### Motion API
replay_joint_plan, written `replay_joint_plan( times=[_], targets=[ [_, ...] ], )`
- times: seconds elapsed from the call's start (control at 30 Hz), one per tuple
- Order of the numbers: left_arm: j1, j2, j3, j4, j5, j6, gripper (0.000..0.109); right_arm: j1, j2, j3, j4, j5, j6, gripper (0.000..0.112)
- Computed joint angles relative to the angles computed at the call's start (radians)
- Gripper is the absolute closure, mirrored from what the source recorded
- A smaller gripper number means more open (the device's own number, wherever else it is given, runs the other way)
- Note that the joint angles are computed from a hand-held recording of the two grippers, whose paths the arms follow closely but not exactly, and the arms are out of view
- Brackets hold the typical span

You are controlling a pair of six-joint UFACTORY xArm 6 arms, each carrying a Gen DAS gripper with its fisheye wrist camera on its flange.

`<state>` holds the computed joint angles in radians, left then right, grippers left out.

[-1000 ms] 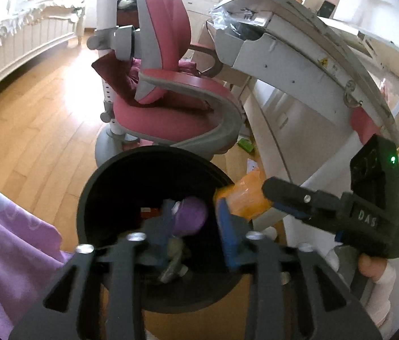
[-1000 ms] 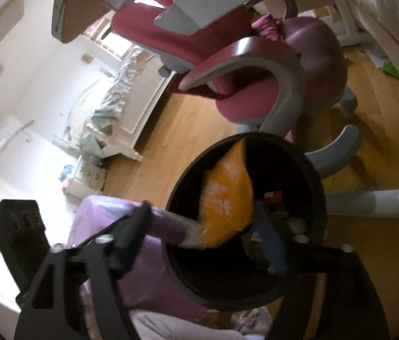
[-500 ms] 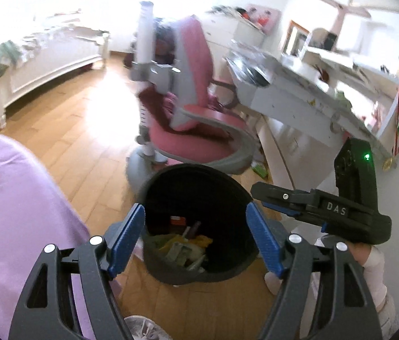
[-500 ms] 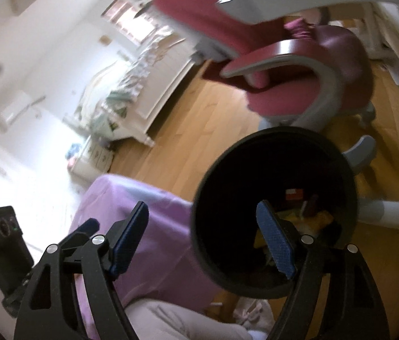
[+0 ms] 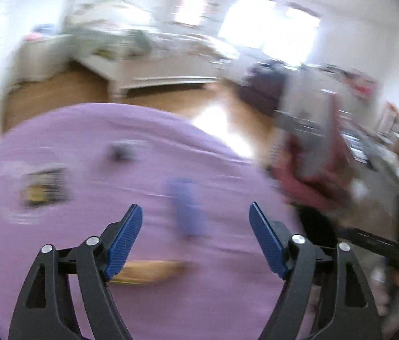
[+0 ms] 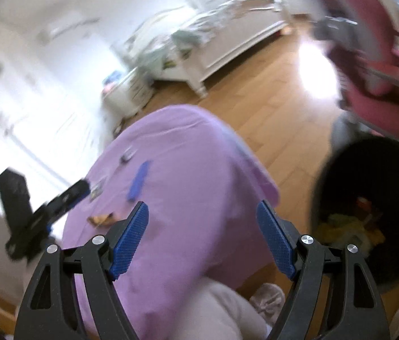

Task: Collect trash
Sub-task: 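Grasp the black battery card with left tool while right tool grasps gold wrapper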

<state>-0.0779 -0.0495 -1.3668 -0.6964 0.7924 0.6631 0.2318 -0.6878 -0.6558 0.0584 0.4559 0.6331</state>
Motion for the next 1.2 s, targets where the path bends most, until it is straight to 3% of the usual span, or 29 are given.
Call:
replay_joint_plan(
  times=[0.03, 0.1, 0.23, 0.33, 0.53, 0.6, 0.67, 0.87, 1.03, 1.1, 1.17, 1.2],
  targets=[
    [0.013, 0.016, -0.012, 0.057, -0.030, -0.040, 0.018, 0.026, 0.048, -0.037, -0.005, -0.007, -0.010, 0.034],
    [0.045, 0.084, -0.068, 0.209, -0.069, -0.153, 0.018, 0.071, 0.142, -0.114, -0.002, -0.013, -0.046, 0.034],
    [0.086, 0.258, -0.253, 0.344, 0.028, -0.288, 0.018, 0.152, 0.320, -0.274, -0.007, 0.000, -0.118, 0.034],
    [0.084, 0.333, -0.327, 0.385, 0.056, -0.302, 0.017, 0.203, 0.432, -0.376, -0.002, 0.010, -0.178, 0.034],
    [0.035, 0.385, -0.372, 0.516, 0.004, -0.300, 0.014, 0.238, 0.588, -0.521, 0.026, 0.057, -0.261, 0.034],
    [0.040, 0.392, -0.382, 0.498, 0.002, -0.275, 0.020, 0.237, 0.607, -0.538, 0.024, 0.070, -0.282, 0.034],
    [0.047, 0.399, -0.390, 0.488, -0.013, -0.258, 0.044, 0.242, 0.634, -0.565, -0.013, 0.084, -0.282, 0.034],
    [0.075, 0.399, -0.388, 0.379, 0.009, -0.132, 0.046, 0.272, 0.744, -0.701, -0.181, 0.143, -0.322, 0.034],
    [0.128, 0.370, -0.362, 0.199, 0.075, -0.023, 0.046, 0.298, 0.868, -0.844, -0.156, 0.234, -0.556, 0.035],
    [0.151, 0.339, -0.331, 0.128, 0.102, 0.015, 0.046, 0.300, 0.922, -0.911, -0.113, 0.301, -0.614, 0.049],
    [0.163, 0.292, -0.282, 0.072, 0.096, 0.060, 0.046, 0.291, 0.933, -0.927, -0.030, 0.306, -0.641, 0.069],
    [0.166, 0.258, -0.245, 0.058, 0.085, 0.084, 0.046, 0.289, 0.930, -0.929, -0.025, 0.311, -0.629, 0.073]
  ],
)
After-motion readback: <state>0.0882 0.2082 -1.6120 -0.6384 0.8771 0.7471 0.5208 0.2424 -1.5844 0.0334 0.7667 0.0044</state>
